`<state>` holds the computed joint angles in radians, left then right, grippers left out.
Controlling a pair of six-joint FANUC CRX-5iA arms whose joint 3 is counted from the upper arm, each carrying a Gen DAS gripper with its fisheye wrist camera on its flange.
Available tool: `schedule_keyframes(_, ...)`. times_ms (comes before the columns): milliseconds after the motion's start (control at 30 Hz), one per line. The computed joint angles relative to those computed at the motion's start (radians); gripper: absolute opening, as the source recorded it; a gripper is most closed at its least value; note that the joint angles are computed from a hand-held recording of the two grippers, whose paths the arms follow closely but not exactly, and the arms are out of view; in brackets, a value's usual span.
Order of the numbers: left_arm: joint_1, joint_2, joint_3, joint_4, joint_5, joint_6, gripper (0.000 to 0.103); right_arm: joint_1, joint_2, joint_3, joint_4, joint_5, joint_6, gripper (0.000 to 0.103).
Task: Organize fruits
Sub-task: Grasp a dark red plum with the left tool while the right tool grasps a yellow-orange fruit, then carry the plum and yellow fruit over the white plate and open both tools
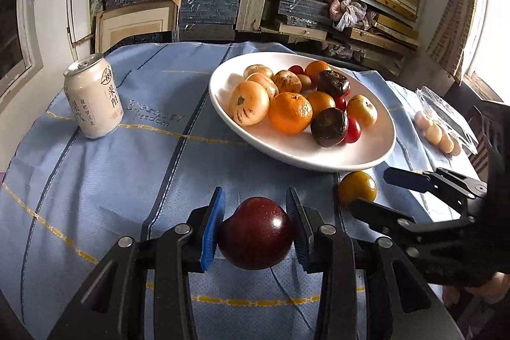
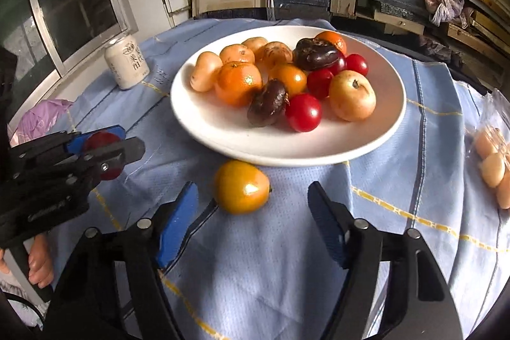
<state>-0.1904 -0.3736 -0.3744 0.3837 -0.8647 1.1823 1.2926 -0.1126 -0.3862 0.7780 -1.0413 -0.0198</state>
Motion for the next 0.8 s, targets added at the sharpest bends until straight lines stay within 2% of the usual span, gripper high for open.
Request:
schedule_keyframes(67, 0.0, 0.001, -0.001, 0.005, -0.001, -0.004, 0.039, -0.014, 0.01, 0.011, -0.019, 0.015, 0.017, 0.057)
schedule_keyframes(133, 0.0, 0.001, -0.004, 0.006, -0.002, -0.005, 0.039, -0.022, 0.017, 0.018, -0.037, 0.02, 0.036, 0.052)
schedule_keyframes(300, -0.002, 0.002, -0.003, -0.002, -0.003, -0.001, 0.039, -0.033, 0.038, 0.028, -0.036, 0.028, 0.049, 0.049)
schedule_keyframes(367, -0.007, 0.004, -0.001, -0.012, 0.001, 0.004, 0.039, -0.036, 0.034, 0.022, -0.037, 0.052, 0.055, 0.039)
schedule_keyframes(567, -0.019, -0.001, 0.002, -0.049, 0.018, 0.024, 0.039, -0.015, 0.02, 0.004, -0.018, 0.042, 0.02, 0.039)
schedule_keyframes(800, -0.04, -0.012, 0.006, -0.091, 0.038, 0.05, 0.039, 0.08, -0.084, -0.1, 0.062, 0.004, -0.144, 0.039)
